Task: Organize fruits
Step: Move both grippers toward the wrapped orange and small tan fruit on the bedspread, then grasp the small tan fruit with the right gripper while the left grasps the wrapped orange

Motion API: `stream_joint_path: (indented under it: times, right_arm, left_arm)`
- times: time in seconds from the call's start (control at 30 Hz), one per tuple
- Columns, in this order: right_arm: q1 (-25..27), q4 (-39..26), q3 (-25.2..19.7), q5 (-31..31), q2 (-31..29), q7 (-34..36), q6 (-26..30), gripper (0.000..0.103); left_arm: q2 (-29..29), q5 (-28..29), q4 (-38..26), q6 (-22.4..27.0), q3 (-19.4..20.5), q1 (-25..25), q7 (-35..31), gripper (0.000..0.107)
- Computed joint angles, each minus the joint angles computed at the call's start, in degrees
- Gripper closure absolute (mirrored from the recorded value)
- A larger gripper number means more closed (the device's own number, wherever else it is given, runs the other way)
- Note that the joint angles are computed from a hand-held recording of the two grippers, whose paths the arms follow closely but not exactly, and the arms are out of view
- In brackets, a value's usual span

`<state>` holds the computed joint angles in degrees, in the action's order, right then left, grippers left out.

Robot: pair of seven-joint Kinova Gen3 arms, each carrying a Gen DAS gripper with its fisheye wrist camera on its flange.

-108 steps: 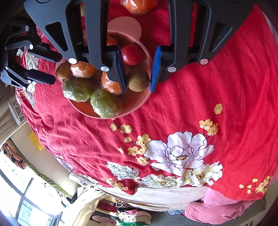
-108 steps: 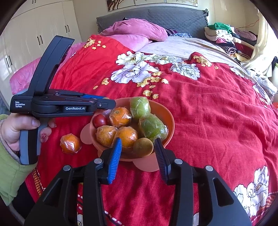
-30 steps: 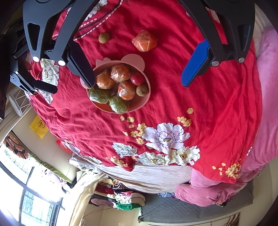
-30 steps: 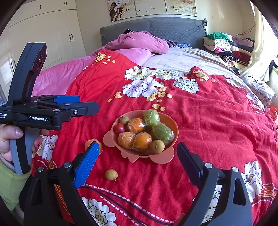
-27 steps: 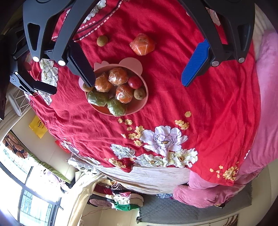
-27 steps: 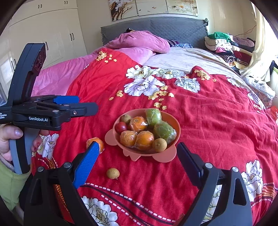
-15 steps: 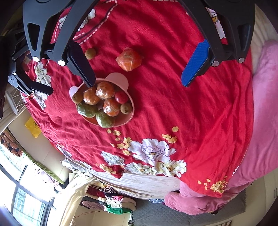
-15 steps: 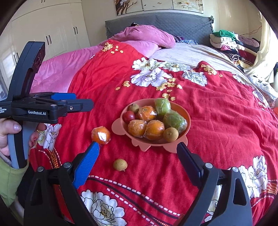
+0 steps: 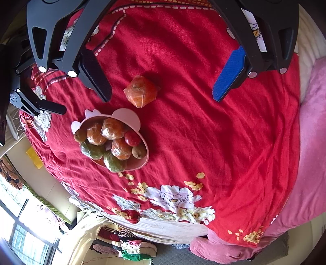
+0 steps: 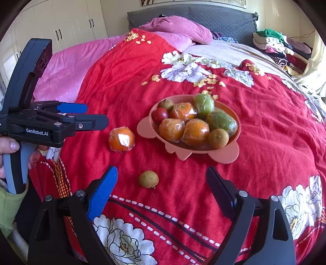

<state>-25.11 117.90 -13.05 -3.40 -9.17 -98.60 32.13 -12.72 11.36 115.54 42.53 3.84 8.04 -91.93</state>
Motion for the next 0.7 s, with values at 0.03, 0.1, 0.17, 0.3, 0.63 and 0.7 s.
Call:
stream_joint_path:
  times: [0.03, 0.1, 0.17, 0.3, 0.63, 0.7]
  right_arm:
    - [-0.24, -0.03, 0.09, -0.32, 0.37, 0.40, 0.16, 0.025]
    - [-0.69, -0.12, 0.18, -0.91, 1.25, 1.19, 0.30, 0.032]
    - [-1.18, -0.32, 0.70, -2.27, 2.26, 2.74, 0.54, 0.050]
    - [-1.38, -0.11, 1.27, -4.40, 3.66, 4.98, 0.15, 0.067]
    - [-0.63, 0.49, 2.56, -9.35, 3.96, 10.36, -0.25, 0.080]
    - [-0.30, 0.48, 3.02, -10.23, 3.51, 11.30, 0.13, 0.080]
  left_arm:
    - [0.04, -0.05, 0.23, 0.02, 0.02, -0.02, 0.10, 0.014]
    - [0.14, 0.00, 0.80, -0.08, -0.03, 0.05, -0.06, 0.014]
    - [0.35, -0.17, 1.17, -0.18, 0.10, 0.08, -0.05, 0.014]
    - [1.14, 0.32, 1.69, -0.55, 0.18, 0.66, -1.04, 0.018]
    - [5.37, 1.90, 0.93, -1.75, 1.31, 2.12, -3.76, 0.051]
    - [6.42, 1.01, 0.53, -2.12, 2.17, 2.38, -2.88, 0.056]
